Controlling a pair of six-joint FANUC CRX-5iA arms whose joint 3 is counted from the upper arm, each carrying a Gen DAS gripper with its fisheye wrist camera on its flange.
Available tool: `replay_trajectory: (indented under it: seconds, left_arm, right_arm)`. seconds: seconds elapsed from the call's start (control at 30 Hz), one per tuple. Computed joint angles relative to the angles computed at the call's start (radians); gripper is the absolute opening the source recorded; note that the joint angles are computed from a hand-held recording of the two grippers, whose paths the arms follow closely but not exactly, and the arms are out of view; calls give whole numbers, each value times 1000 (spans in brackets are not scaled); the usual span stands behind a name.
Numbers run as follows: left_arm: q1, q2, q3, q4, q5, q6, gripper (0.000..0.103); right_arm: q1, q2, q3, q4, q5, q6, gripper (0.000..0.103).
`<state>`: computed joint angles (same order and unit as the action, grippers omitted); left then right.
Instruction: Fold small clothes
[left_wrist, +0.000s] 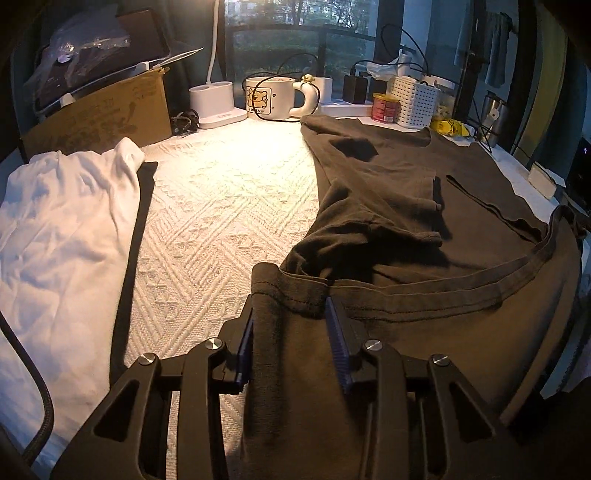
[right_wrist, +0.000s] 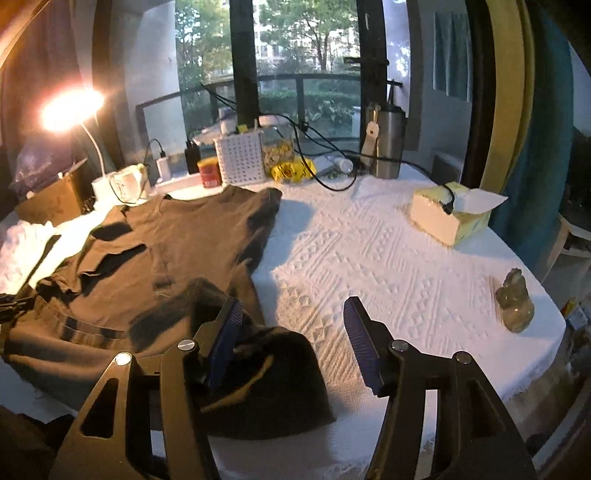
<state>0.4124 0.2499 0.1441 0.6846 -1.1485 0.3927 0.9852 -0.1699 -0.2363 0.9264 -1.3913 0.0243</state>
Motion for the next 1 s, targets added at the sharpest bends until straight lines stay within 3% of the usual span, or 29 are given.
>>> replay_trajectory:
  seconds: [0.27,0.4,0.53,0.6,0.63,0.67,1.0]
  left_arm:
    - [15,50,75,-13,-78,65,37]
    - [16,47,65,-7,-70,45,37]
    - [15,44,53,-3,-72,43,34]
    - [12,33,35,7,-72,8,15]
    - [8,12,9,14,-45,-20,11]
    - [7,0,-6,19,-28,-37,6]
    - [43,-112,-135,189,45,-140,5]
  right_arm:
    - [37,31,22,32,56,44,62]
    - [33,116,69,0,-16,141,62]
    - [26,124,53,-4,-30,143,61]
    - [26,114,38,7,-39,118,32]
    - [24,111,39,5,-50,109,10]
    - [23,111,46,-4,-76,101,9]
    - [60,77,33,99,-138,45,6]
